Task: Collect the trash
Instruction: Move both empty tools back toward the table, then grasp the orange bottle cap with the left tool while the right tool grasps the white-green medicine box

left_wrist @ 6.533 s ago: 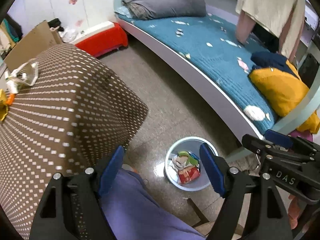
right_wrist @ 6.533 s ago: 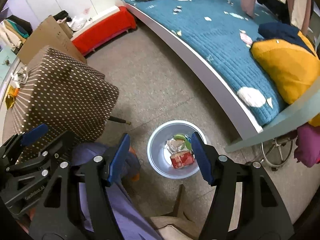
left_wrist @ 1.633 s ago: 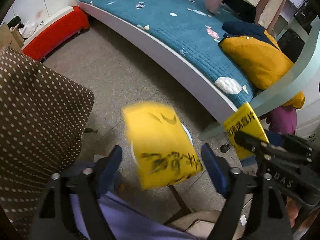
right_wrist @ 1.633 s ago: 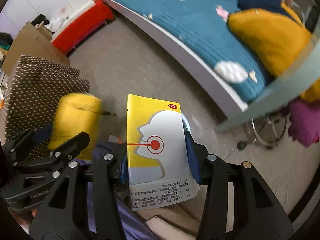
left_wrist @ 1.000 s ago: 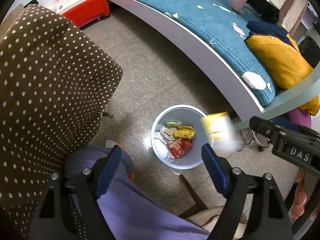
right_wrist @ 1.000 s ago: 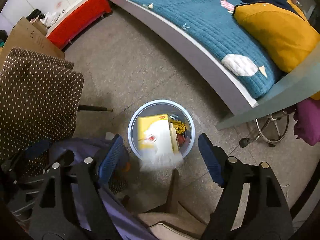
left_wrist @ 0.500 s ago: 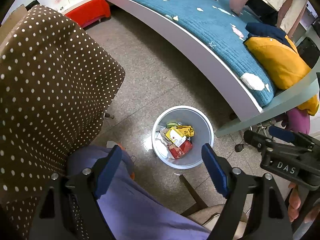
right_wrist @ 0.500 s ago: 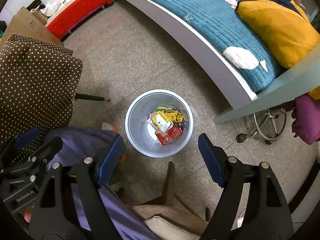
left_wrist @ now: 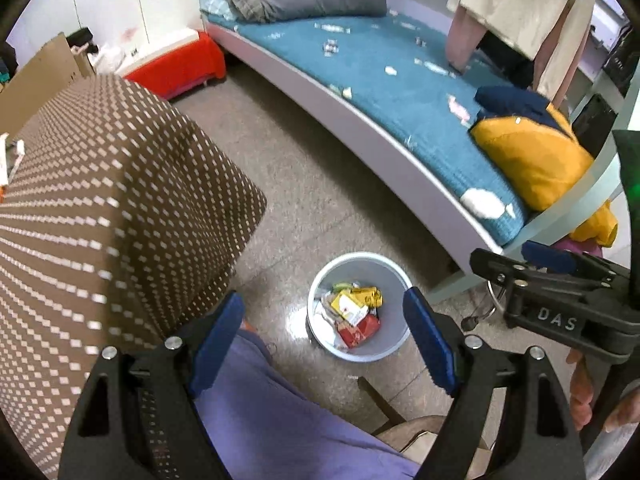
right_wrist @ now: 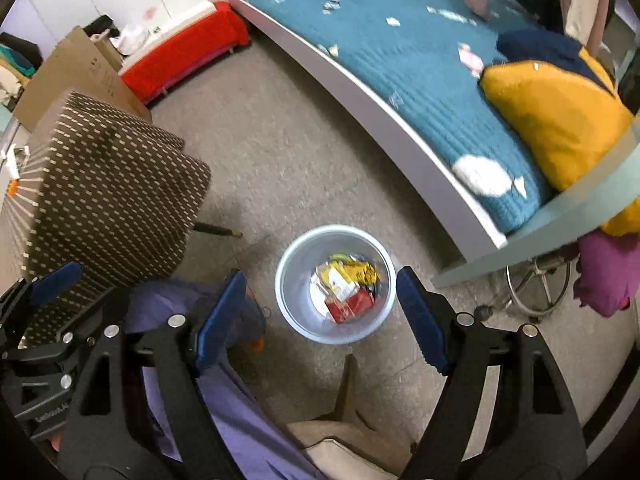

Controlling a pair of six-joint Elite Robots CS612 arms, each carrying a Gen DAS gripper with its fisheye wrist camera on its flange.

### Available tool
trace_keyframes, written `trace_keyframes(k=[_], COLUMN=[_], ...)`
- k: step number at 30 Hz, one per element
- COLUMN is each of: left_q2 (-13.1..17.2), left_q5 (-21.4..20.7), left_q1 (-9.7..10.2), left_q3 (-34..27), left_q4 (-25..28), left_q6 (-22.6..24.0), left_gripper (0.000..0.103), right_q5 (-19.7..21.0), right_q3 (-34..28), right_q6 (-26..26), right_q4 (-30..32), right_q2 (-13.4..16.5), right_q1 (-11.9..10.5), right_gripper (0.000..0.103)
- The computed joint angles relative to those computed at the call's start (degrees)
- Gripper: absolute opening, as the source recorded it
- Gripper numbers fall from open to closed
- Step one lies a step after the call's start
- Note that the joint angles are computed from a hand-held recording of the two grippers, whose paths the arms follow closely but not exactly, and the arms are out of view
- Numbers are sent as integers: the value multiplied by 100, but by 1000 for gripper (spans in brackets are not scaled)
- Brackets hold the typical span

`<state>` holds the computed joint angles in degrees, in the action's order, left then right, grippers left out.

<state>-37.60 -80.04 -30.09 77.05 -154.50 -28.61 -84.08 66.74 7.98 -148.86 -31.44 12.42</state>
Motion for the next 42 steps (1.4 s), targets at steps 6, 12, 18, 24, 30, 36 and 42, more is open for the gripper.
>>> trace_keyframes(k=[6, 12, 18, 24, 30, 36, 42], left_q2=[-256, -505, -763, -1029, -1233, -1354, -1246], left_q5=[201, 452, 857, 1210, 1491, 1579, 1438], left_q1=[-11, 28, 114, 221, 358, 614, 981], left_q3=[300, 615, 954, 1352, 1656, 1833, 1696], left_q4=[-434, -694, -856, -1007, -982, -921, -855], left_q6=[-51, -241, -512, -853, -1134, -1318, -1394], left_gripper=[80, 80, 80, 80, 82, 84, 84], right_q5=[84, 242, 435, 690, 893, 1017, 1043], right_q3=[42, 11, -203, -493, -898, -1581, -2690], right_q6=[-150, -276, -461, -657, -898, -1179, -1466], right_q4=[-322, -547, -605, -457, -241, 233, 952], right_q2=[-106, -170, -136, -41, 120, 433, 969], right_q1=[71, 159, 295, 442, 640, 858, 1057], right_gripper=[77, 77, 79, 81, 83, 84, 84])
